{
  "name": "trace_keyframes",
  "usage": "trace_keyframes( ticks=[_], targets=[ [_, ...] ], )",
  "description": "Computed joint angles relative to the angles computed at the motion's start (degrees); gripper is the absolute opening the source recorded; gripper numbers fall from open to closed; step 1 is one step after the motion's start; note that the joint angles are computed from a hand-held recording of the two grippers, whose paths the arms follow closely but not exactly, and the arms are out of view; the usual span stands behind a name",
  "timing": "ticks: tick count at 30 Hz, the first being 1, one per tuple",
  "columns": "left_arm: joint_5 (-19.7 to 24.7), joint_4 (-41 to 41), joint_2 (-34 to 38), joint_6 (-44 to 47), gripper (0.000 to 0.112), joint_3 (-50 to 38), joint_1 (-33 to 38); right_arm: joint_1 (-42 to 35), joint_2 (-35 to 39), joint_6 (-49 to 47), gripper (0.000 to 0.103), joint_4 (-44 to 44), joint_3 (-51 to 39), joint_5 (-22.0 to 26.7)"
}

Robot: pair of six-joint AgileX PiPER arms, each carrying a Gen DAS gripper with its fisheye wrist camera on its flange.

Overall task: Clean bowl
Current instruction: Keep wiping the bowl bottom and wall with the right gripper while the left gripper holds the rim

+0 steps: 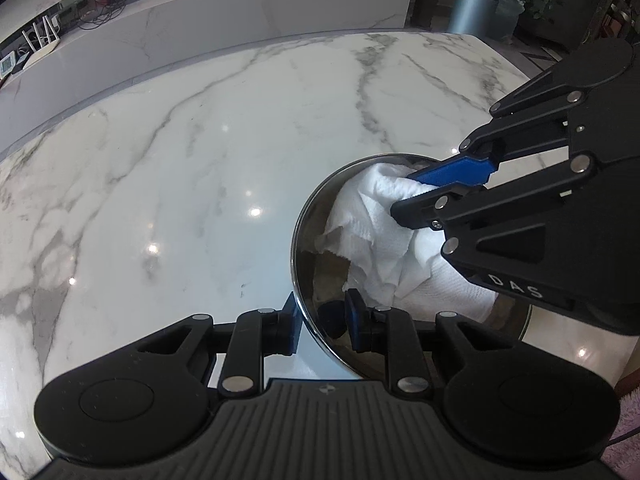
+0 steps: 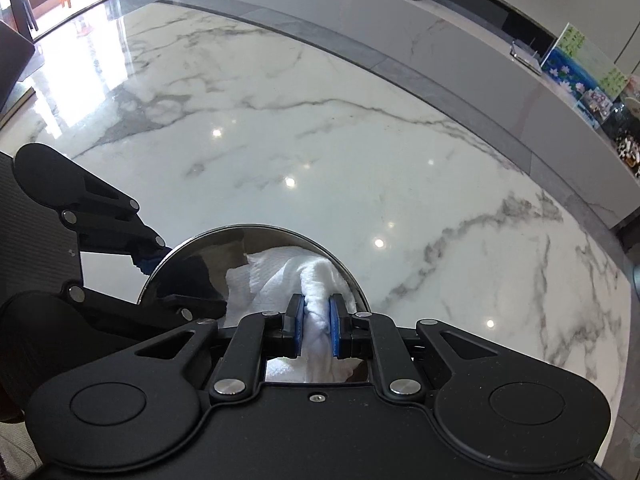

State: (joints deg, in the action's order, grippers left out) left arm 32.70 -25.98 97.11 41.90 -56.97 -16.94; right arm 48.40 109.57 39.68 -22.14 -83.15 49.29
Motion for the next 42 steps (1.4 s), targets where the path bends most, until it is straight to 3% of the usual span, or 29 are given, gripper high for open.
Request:
trace_keyframes(
  ticks=[16,23,42],
  targets=[
    [-0.29,-0.03,0.60,-1.53,0.021,-0.57,-0.29,-1.52,-1.10,-4.48,0.012,9.61,3.10,-1.21],
    [0.16,-0.09,0.81,-2.67,0.021,-0.94,-0.21,-3.16,-3.03,-8.67,0.012,17.89,6.29,-4.57],
    [7.33,-2.77,1.39,-6.96,0.023,-1.91,3.35,-1.58,-2.66,-6.24,0.012,14.85,6.26,-4.49]
  ],
)
